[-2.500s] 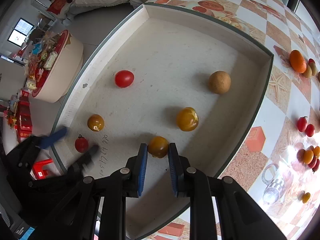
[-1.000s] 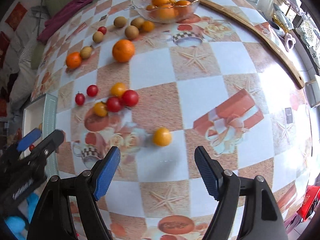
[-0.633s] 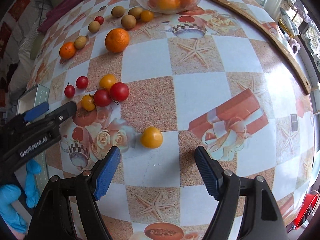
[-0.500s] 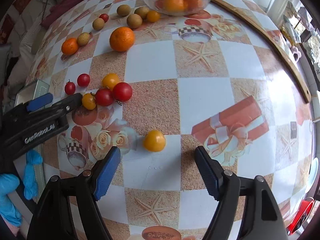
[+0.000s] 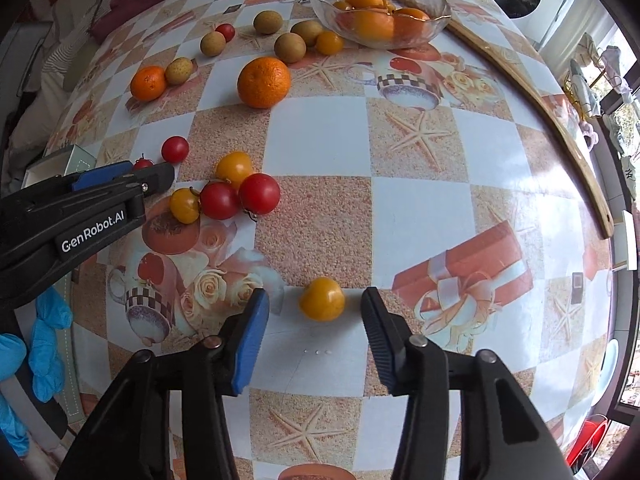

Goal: Organize fruits
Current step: 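Close the left tool on a red cherry tomato while the right tool grasps a golden tomato, then carry both held tomatoes over the white tray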

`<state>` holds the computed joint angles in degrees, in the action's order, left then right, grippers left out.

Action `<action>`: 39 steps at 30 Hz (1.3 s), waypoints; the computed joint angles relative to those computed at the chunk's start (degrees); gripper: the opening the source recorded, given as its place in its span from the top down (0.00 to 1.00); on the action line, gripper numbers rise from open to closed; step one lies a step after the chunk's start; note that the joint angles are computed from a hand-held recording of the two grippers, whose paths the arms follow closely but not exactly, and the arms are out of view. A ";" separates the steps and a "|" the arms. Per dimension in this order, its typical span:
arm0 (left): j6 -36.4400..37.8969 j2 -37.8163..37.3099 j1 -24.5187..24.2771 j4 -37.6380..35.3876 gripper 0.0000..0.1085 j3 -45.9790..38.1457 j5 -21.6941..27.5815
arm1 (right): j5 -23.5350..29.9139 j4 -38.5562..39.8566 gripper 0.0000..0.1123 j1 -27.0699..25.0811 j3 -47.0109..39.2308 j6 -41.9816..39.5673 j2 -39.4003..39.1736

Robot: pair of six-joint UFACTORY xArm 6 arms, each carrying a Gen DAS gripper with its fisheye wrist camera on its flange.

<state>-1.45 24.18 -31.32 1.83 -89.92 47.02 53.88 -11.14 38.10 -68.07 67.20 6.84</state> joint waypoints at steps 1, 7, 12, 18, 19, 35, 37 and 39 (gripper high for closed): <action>0.32 -0.06 -0.03 -0.22 0.74 0.07 0.00 | 0.19 -0.05 0.58 0.02 -0.16 -0.04 0.10; 1.48 -1.34 0.56 -2.30 0.81 1.27 0.10 | -0.17 -0.52 0.79 0.05 1.49 0.16 -1.45; 2.88 -4.24 1.43 -4.17 0.81 4.02 -0.70 | -6.93 2.05 0.79 -0.69 7.51 1.29 -6.08; 4.91 -8.73 2.42 -5.83 0.81 7.86 -0.72 | -8.24 2.53 0.79 -0.64 9.24 1.31 -8.44; 5.09 -9.33 2.56 -5.94 0.81 8.34 -0.73 | -8.25 2.72 0.79 -0.66 9.19 1.11 -8.57; 7.61 -20.81 7.86 -8.43 0.81 18.29 -0.79 | -7.03 3.19 0.79 0.81 0.11 -2.10 -2.76; 7.32 -22.03 9.22 -8.44 0.81 19.42 -0.73 | -6.89 3.44 0.79 1.17 -1.97 -3.04 -1.14; 7.19 -23.18 10.55 -8.22 0.81 20.59 -0.89 | -6.70 3.68 0.79 1.49 -4.02 -4.01 0.40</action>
<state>5.74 1.00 -20.77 -6.39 -69.33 46.14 47.18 -7.46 39.60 -72.09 63.19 7.24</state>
